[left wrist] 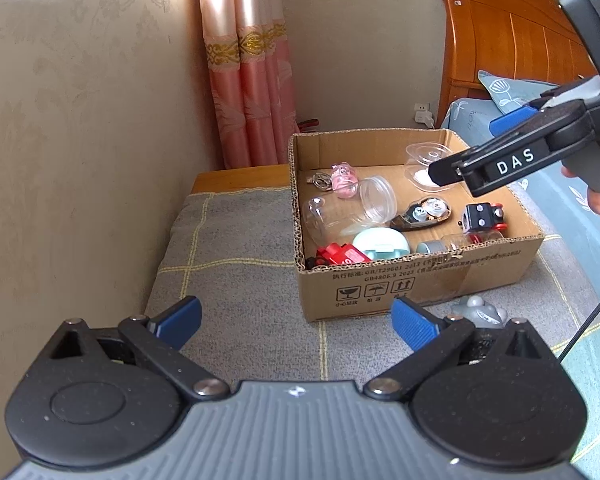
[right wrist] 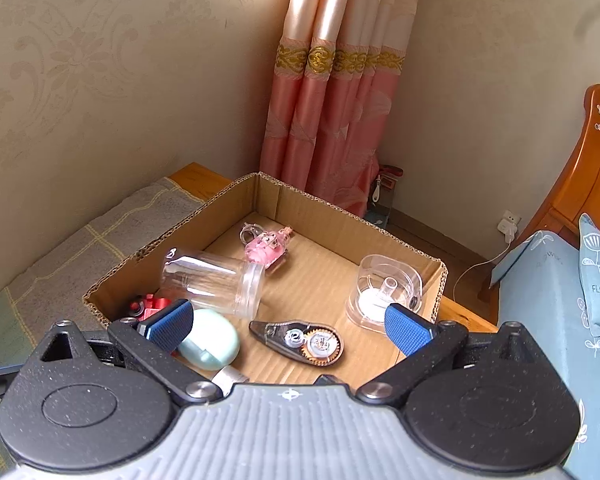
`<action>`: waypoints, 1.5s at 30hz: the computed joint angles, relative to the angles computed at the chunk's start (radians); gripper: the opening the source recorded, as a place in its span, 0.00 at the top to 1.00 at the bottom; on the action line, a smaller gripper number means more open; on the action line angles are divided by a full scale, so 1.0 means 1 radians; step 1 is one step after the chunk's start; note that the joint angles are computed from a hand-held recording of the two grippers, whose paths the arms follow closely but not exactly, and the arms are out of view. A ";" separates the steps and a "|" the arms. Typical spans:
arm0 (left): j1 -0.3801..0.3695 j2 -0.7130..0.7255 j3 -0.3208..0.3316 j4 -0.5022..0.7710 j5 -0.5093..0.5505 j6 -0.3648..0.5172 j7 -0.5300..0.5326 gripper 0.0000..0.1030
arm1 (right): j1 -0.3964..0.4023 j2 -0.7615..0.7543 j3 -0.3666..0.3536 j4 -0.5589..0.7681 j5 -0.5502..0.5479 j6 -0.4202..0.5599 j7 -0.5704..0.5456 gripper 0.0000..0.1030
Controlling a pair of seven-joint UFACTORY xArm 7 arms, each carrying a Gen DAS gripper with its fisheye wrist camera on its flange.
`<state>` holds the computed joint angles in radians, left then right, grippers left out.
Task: Organize rigid objects
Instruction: 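Move the left tool toward the white bottle while the right tool approaches the grey toy dog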
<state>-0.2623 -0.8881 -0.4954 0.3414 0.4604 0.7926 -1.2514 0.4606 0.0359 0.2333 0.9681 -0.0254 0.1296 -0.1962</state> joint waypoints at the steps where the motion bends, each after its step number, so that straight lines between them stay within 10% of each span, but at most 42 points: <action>1: -0.004 -0.004 -0.002 0.000 -0.001 0.005 -0.001 0.02 | 0.001 -0.010 0.001 -0.009 0.005 0.004 0.001 0.00; 16: -0.063 -0.033 -0.019 0.001 -0.032 0.056 -0.009 0.02 | 0.120 -0.206 -0.062 -0.242 0.367 -0.003 -0.174 0.00; 30: -0.100 0.101 0.009 -0.031 -0.034 -0.213 0.060 0.02 | -0.006 -0.375 0.009 -0.596 0.209 -0.126 0.227 0.00; 45: -0.003 0.392 -0.030 0.018 0.060 -0.498 0.182 0.05 | -0.044 -0.415 -0.015 -0.729 0.011 -0.164 0.373 0.00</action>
<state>-0.2656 -0.4964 -0.5258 0.3591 0.5206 0.2945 -1.0698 0.4166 -0.3795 0.2182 0.2390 -0.0140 -0.0339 0.1763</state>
